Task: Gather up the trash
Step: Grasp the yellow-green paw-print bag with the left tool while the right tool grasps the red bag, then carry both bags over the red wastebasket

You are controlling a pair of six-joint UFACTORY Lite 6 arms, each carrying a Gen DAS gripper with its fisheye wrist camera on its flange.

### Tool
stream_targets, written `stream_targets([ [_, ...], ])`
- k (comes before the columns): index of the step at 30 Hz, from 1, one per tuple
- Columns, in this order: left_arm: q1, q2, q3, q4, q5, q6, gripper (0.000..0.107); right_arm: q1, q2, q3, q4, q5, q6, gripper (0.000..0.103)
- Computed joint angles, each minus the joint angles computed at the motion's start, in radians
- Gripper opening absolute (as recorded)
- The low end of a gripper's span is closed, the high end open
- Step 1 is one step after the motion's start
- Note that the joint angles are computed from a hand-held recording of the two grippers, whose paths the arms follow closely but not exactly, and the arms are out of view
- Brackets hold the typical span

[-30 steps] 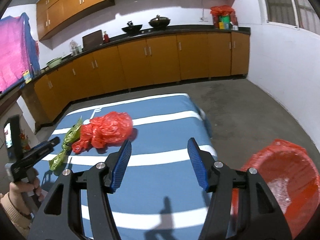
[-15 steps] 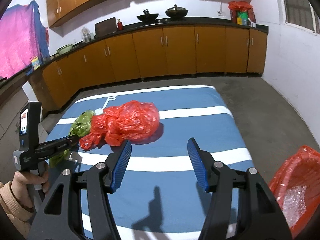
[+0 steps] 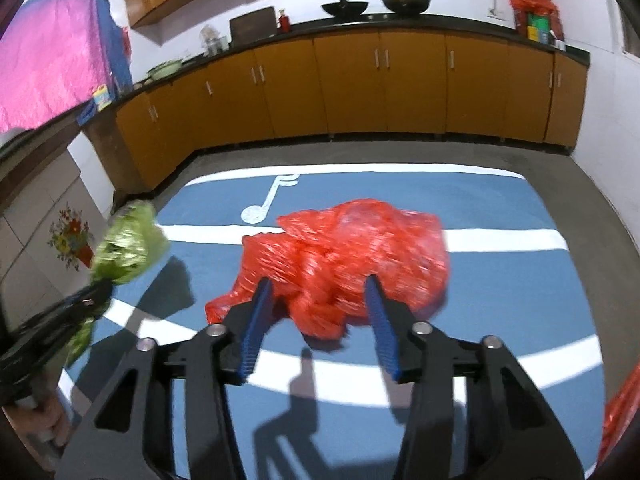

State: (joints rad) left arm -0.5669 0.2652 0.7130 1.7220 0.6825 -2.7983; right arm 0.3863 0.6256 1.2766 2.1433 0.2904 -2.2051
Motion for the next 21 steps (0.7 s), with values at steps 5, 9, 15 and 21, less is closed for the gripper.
stream_targets([
  [5, -0.041, -0.058, -0.049, -0.052, 0.043, 0.023, 0.016, 0.035, 0.084, 0.106, -0.125, -0.073, 0.125, 0.03],
  [9, -0.034, -0.06, -0.054, -0.043, 0.033, 0.014, 0.016, 0.021, 0.098, 0.112, -0.274, -0.089, 0.255, 0.015],
  [15, -0.049, -0.051, -0.041, -0.041, 0.021, 0.002, 0.016, -0.048, -0.015, -0.048, -0.137, -0.047, 0.071, 0.011],
  [21, -0.119, -0.051, 0.001, -0.094, 0.044, 0.056, 0.016, -0.137, -0.195, -0.244, -0.04, 0.002, -0.082, 0.011],
])
